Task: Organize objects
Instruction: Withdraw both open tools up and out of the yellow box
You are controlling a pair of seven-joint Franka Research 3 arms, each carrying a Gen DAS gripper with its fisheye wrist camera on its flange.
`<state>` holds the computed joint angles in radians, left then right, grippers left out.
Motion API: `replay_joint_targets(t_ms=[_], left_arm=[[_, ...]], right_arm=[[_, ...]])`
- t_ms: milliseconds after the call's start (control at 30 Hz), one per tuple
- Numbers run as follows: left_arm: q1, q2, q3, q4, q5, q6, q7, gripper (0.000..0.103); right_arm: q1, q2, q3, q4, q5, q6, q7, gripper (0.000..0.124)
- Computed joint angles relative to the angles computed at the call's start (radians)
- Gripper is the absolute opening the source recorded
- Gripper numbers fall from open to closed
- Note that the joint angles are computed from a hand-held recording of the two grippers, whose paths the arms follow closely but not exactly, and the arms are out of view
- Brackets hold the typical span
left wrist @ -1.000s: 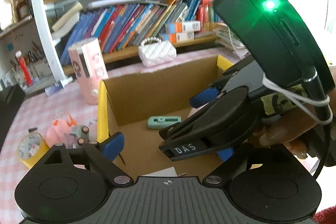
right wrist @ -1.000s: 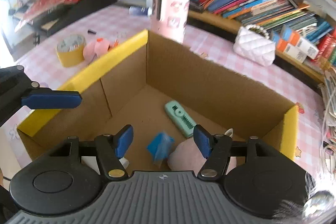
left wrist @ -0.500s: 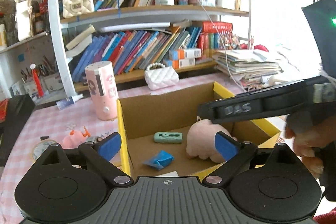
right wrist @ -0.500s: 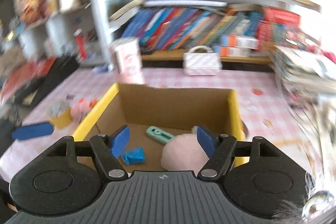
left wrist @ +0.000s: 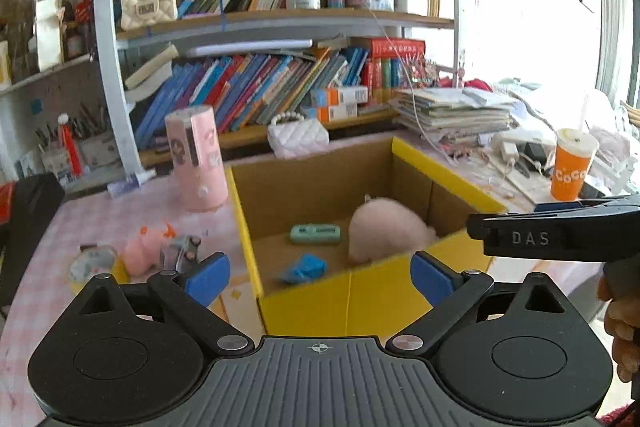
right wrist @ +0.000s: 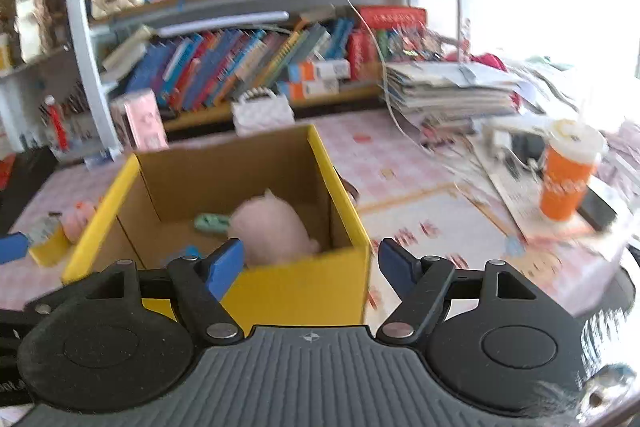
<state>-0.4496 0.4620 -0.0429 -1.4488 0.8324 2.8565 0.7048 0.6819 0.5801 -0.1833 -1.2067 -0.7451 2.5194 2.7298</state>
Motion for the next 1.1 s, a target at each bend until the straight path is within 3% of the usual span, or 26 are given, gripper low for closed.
replay_joint_targets(t_ms=[267, 567, 1100], left_arm=[[0.056, -0.104, -0.056, -0.169, -0.08, -0.059, 0.056, 0.099], [0.127, -0.217, -0.108, -0.335, -0.185, -0.099, 0.117, 0.099], [0.203, -0.362, -0.12, -0.509, -0.134, -0.079, 0.063, 0.099]], right_arm=[[0.023, -0.03, 0.067, -0.049, 0.083, -0.143, -0.021, 0.073], [0.059, -0.029, 0.102, -0.056, 0.11, -0.191, -0.019, 0.076], [0.131, 0.07, 0.101, 0.095, 0.154, -0.226, -0.064, 0.077]])
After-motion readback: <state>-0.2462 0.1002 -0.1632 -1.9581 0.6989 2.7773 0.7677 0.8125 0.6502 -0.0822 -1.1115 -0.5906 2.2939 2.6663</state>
